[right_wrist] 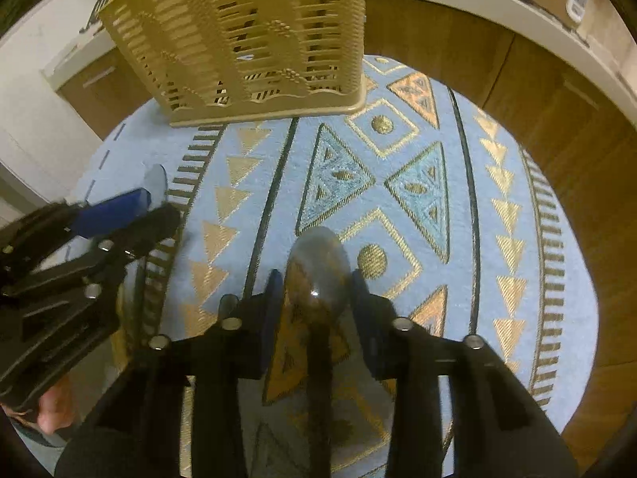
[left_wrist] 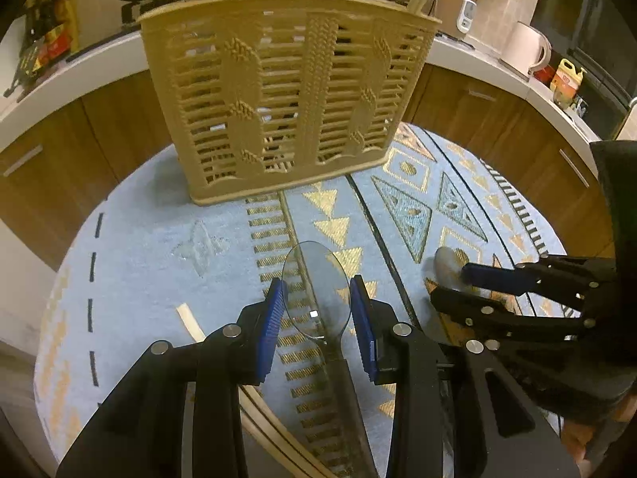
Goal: Organize utensils
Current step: 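Grasp a clear spoon with the left tool while the right tool lifts its spoon, then lift the clear spoon and dark spoon with both tools over the basket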
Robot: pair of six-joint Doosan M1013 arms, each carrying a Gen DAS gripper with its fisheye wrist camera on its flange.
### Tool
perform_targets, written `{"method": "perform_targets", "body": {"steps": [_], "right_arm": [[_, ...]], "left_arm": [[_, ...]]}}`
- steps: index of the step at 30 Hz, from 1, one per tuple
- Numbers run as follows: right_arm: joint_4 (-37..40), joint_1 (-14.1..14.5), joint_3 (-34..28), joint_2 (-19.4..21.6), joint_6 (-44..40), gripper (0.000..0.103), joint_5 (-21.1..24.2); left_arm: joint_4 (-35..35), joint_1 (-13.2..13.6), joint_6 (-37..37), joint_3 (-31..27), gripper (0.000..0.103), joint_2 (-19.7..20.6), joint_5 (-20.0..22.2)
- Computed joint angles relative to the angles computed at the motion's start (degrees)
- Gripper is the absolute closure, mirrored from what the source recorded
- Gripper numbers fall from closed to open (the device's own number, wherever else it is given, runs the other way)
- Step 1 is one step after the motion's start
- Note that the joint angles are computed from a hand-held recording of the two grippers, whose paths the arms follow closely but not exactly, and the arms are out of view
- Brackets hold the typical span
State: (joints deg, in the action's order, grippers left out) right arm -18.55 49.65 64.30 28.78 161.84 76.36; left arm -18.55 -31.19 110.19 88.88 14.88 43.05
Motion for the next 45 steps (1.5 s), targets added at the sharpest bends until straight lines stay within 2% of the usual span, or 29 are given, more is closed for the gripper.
{"method": "perform_targets", "body": {"steps": [3,9,14,24,29,36,45], "right_arm": [[-0.59,0.15,0.19,-0.06,-0.56,0.074,-0.25],[-3.47,1.12,4.14,-3.05,2.34,0.074,-7.31],[-8.35,2.99,6.01,-4.82,4.28,0.074,-10.34],[-24.55,7.69,10.64,-8.64,10.90,0.074,-18.34],[-31.84,9.23,11.13,-9.22,15.08,0.074,-19.20],[-40.66,9.37,11.36,-10.02,20.95,0.074,-19.91],[-45.58,7.13,7.26,-9.15,19.68,0.074,-21.06]], "left_arm": [[-0.43,0.22,0.55,0.36,0.071,-0.62,-1.03],[-4.35,1.08,3.27,1.00,0.071,-1.99,-3.12],[-8.46,1.71,6.36,1.98,0.072,-3.46,-5.31],[-18.52,2.79,15.90,5.12,0.072,-7.37,-9.54],[-23.29,2.98,21.00,6.54,0.072,-9.25,-12.14],[-26.59,2.92,24.79,6.56,0.072,-11.20,-16.16],[-28.34,3.23,27.05,2.37,0.072,-10.57,-19.42]]}}
